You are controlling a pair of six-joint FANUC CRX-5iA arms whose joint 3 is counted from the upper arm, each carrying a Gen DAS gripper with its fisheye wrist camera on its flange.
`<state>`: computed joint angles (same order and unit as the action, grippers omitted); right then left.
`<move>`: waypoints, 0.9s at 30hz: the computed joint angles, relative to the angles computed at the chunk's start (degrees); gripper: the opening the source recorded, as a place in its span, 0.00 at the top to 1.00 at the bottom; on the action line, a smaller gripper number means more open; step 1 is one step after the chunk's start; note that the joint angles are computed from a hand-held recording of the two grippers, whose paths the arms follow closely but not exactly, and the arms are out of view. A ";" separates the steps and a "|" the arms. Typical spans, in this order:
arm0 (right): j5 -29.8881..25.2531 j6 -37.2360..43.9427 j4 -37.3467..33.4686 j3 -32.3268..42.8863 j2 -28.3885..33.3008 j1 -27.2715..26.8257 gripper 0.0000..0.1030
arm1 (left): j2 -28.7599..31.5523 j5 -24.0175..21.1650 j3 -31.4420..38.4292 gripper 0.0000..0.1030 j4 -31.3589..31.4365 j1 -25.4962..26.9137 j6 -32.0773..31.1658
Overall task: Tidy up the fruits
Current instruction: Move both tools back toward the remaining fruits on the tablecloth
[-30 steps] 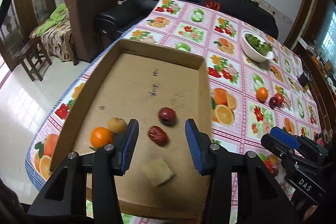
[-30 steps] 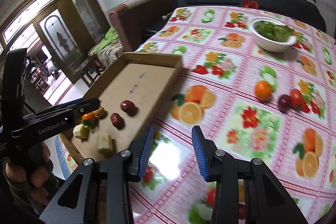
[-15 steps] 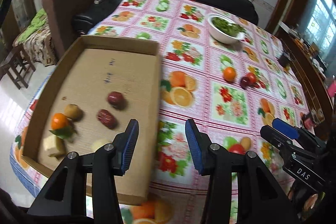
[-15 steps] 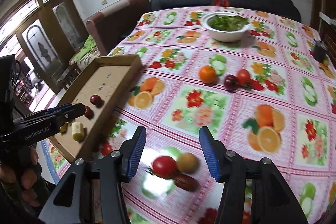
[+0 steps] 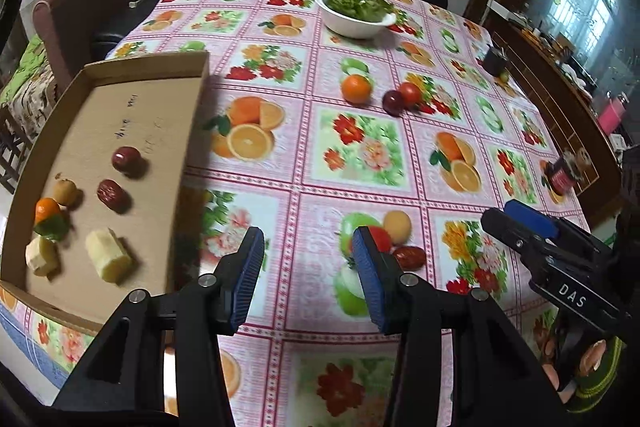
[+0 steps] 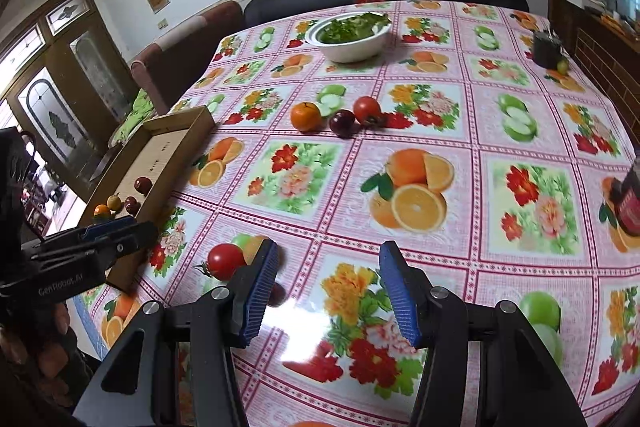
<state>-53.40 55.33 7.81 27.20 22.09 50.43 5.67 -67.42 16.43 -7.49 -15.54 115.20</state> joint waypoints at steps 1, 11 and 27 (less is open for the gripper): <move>0.25 -0.05 -0.03 -0.46 -0.27 -0.05 0.46 | 0.04 -0.06 -0.05 0.57 0.15 -0.20 -0.29; 1.45 -0.87 0.45 -2.46 -1.53 -0.14 0.46 | -0.11 0.21 -1.98 0.57 2.00 -0.59 -3.35; -0.79 0.93 -0.13 3.38 2.65 -1.17 0.46 | 2.18 1.42 -2.21 0.57 6.25 -0.04 -8.17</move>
